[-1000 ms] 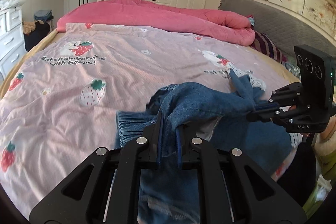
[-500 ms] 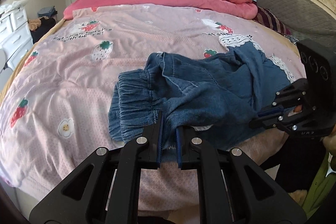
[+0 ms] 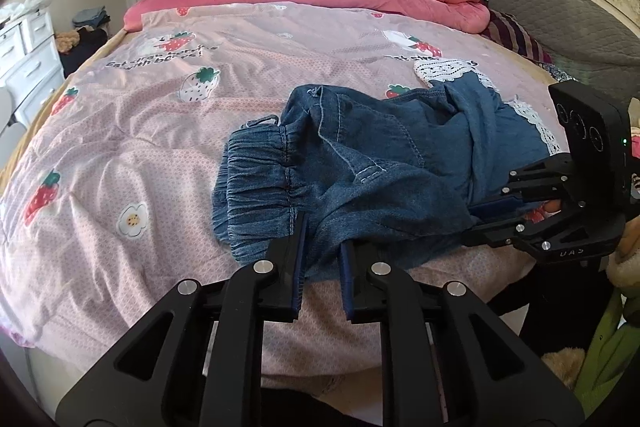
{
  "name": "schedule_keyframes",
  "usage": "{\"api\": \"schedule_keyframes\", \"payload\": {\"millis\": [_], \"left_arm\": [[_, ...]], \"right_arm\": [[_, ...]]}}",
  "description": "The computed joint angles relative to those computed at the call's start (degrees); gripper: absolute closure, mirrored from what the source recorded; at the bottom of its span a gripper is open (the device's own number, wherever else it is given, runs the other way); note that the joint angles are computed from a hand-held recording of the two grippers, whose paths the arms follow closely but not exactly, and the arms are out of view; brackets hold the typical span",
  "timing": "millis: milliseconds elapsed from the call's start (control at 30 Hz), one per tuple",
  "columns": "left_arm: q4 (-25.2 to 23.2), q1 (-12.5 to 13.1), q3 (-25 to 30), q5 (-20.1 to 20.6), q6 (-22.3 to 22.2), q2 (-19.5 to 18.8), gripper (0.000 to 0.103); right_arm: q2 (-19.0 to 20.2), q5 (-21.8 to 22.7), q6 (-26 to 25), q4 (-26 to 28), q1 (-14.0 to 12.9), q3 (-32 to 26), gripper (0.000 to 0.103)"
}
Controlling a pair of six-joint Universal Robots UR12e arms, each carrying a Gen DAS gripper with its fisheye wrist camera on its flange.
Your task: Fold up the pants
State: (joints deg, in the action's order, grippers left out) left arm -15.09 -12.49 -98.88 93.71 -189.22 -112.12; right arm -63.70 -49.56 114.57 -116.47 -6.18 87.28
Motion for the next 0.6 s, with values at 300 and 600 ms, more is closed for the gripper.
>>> {"api": "schedule_keyframes", "payload": {"millis": [300,600], "left_arm": [[-1.96,-0.67,0.25,2.24,0.43,0.51,0.049],[1.96,-0.91,0.82,0.54,-0.73,1.79,0.043]], "right_arm": [[0.05,-0.29,0.13,1.13,0.36,-0.23,0.059],[-0.8,-1.1,-0.67,0.78,0.59,0.73,0.046]]}}
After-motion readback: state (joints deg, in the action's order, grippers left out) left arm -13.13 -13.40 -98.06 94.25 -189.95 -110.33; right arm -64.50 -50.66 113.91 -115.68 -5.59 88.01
